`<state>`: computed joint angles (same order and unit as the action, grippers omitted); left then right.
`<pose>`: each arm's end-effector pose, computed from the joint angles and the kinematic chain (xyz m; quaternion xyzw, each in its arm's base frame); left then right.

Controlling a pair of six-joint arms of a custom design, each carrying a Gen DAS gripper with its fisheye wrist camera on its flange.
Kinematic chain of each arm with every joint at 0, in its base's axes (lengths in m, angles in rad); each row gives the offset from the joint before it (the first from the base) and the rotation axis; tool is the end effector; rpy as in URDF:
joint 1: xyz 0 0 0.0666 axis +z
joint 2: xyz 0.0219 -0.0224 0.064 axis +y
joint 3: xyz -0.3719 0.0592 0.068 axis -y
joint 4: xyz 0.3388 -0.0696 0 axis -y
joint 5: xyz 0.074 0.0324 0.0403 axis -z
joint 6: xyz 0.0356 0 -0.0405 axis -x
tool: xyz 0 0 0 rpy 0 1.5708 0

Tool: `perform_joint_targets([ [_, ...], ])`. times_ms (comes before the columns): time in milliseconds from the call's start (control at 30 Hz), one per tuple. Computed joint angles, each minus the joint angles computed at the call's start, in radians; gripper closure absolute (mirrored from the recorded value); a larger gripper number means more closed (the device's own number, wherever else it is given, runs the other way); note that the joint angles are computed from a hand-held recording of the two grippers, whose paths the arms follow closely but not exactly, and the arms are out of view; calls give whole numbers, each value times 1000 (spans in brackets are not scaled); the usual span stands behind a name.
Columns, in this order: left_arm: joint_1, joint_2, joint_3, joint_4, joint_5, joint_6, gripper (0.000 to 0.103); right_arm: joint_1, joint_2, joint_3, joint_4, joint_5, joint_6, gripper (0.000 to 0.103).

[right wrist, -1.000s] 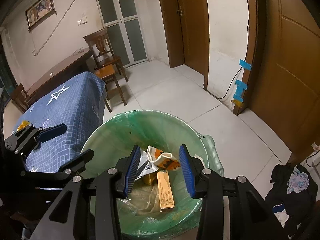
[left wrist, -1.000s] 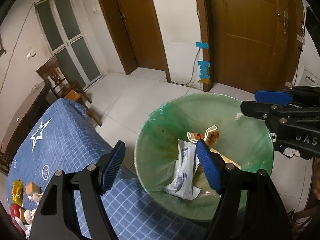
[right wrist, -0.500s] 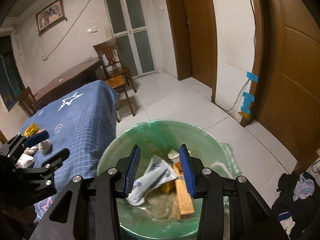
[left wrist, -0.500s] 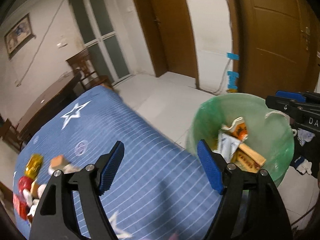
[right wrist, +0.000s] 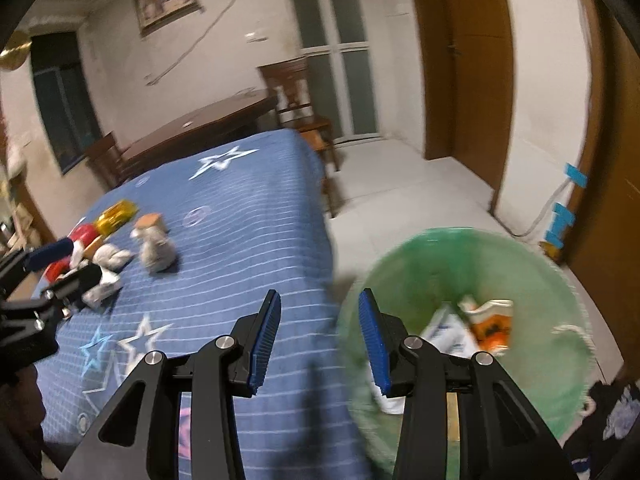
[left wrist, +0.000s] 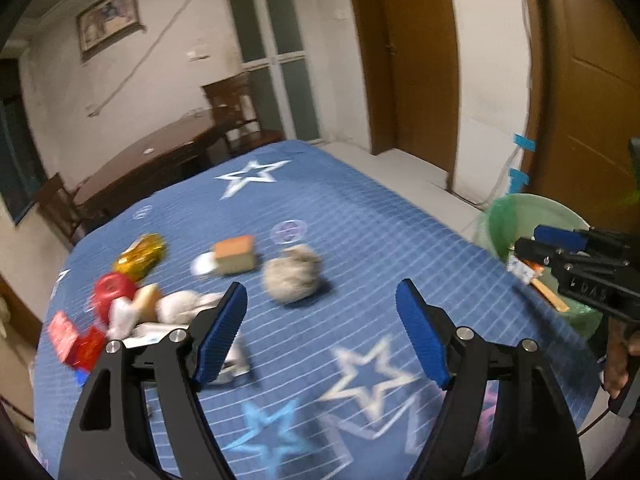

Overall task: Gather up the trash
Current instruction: 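Move both open tools back toward the trash on the table, then grasp the red cigarette pack with the left tool while the right tool grasps the white medicine box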

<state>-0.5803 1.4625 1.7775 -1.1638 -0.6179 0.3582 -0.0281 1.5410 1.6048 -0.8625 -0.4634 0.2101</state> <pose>0.3785 -0.2240 0.5352 -0.0080 0.8977 0.1015 0.4287 0.4908 0.0017 0.4500 -0.1680 0.8901 0.1677 0.3891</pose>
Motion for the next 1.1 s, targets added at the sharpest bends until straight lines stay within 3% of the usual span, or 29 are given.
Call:
perform_joint_targets([
  [267, 57, -212, -178, -41, -73, 52, 26, 200, -53, -47, 16, 14, 100, 58],
  [467, 188, -377, -312, -95, -77, 56, 26, 335, -56, -41, 8, 35, 190, 46],
  [633, 315, -480, -412, -45, 5, -114, 26, 426, -43, -28, -4, 40, 282, 23],
  [700, 346, -481, -426, -25, 11, -171, 26, 453, -34, -22, 2, 53, 315, 20],
  [900, 434, -434, -445, 80, 62, -307, 26, 507, 58, 79, -70, 66, 381, 18],
  [1100, 498, -368, -444, 139, 141, -408, 26, 541, 175, 227, -171, 59, 412, 18],
])
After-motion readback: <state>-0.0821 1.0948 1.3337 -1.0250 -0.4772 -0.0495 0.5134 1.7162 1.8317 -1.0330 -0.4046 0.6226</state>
